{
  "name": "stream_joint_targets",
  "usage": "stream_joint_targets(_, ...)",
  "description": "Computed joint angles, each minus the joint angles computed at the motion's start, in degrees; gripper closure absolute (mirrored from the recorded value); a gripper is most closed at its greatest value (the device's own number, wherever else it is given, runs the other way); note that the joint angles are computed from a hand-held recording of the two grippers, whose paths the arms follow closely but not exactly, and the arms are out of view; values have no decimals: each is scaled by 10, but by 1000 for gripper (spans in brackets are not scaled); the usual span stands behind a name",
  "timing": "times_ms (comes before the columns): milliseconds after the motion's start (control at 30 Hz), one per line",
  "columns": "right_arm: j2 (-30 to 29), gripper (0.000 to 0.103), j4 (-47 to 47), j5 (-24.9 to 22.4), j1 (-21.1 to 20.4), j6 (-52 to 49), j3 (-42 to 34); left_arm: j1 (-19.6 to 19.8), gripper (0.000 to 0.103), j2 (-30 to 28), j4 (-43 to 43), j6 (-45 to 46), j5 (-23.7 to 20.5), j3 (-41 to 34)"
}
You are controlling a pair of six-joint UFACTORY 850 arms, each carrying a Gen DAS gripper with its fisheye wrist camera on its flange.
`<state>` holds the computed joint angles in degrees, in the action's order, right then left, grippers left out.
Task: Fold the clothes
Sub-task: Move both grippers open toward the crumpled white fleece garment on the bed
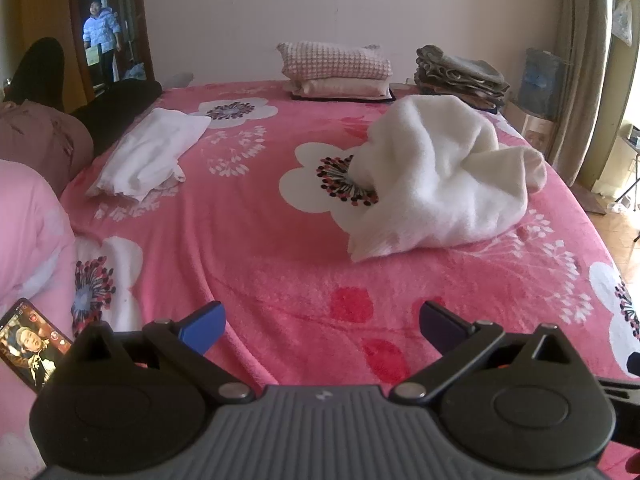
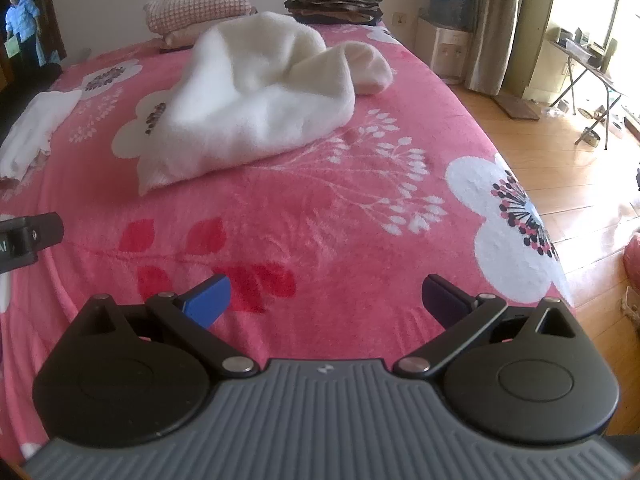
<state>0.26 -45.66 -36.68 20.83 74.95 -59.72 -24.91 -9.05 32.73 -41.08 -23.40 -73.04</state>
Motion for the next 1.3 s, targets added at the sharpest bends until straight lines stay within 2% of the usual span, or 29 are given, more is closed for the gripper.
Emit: stream_joint_targets(1300, -21, 1, 10, 2, 3, -17, -15, 9, 0, -5, -14, 16, -2, 0)
